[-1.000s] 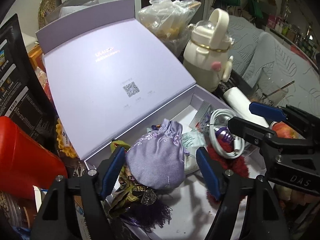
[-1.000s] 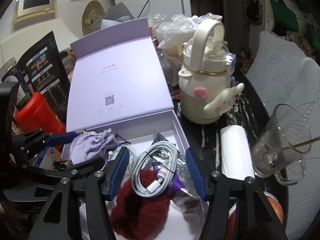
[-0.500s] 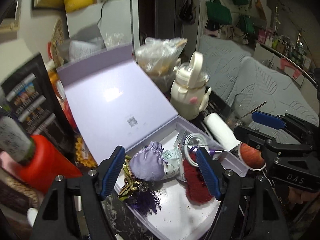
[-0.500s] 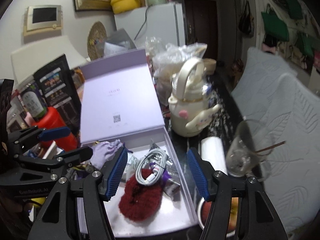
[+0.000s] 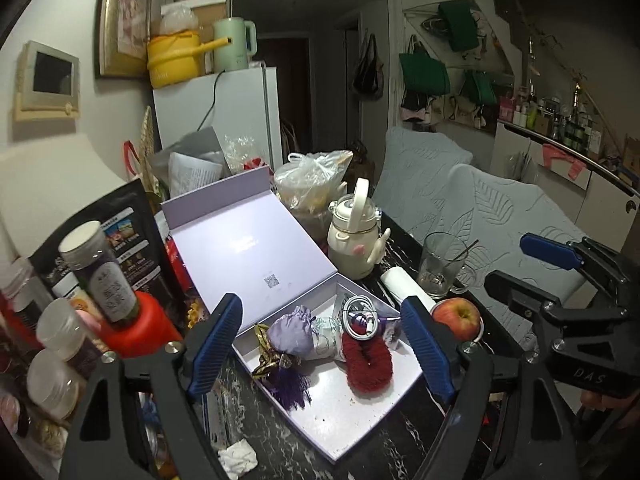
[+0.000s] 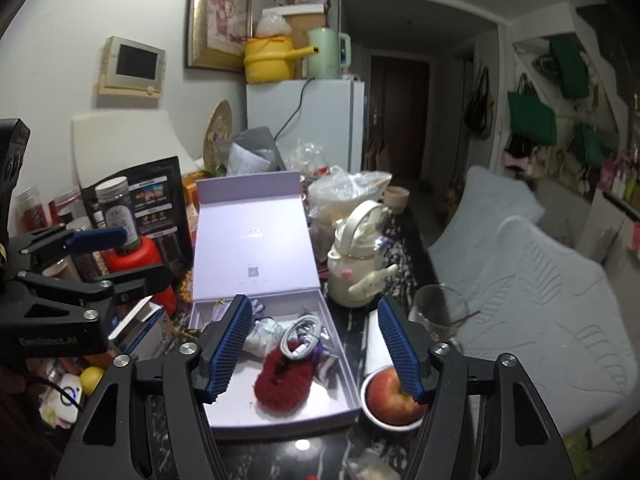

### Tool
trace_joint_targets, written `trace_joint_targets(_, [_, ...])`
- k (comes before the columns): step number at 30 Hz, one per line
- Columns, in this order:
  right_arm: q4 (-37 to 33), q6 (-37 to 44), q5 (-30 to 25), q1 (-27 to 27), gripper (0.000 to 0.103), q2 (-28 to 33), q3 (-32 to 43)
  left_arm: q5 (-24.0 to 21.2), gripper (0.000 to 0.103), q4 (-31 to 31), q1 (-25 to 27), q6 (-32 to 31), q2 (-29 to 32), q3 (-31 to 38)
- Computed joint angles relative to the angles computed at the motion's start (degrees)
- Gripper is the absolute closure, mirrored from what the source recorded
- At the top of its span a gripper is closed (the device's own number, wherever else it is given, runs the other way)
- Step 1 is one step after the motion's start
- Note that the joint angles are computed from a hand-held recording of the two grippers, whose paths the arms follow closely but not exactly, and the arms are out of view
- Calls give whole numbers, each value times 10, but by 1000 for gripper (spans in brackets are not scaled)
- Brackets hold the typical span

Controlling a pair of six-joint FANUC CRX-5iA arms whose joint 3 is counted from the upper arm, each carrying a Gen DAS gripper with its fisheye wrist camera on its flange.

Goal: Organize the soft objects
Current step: 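Withdraw both tools from the box toward the snack packet and zip bag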

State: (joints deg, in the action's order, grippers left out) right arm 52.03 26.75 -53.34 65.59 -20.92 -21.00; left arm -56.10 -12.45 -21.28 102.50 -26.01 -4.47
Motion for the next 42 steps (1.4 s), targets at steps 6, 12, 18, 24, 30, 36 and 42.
trace_joint_targets(6, [51,-39,-51,53,25,-38,-32,-43,20,-86,-76,61,-14,16])
trace_joint_targets(12, [114,-95,-131,119,15,-69,-76,-77,11,-147,-148,116,-23,16])
trace_joint_targets(18, [125,-141,-203,180,12,-100,-108,-56,10,-129,-168,121,-43,-13])
trace_joint_targets(24, [117,-198,-277,254,11,-129,-146,-44,10,-141,-209,144,-52,-39])
trace_joint_targets(30, [94,-247,-328,311,11,-147,-175,-38,10,-149,-245,165,-52,-62])
trace_joint_targets(36, [68,-308,-375,369,11,-172,-206,-10,10,-136,-256,174,-51,-93])
trace_joint_targets(42, [44,-359,-419,414,11,-190,-238,4,10,-127,-270,187,-32,-114])
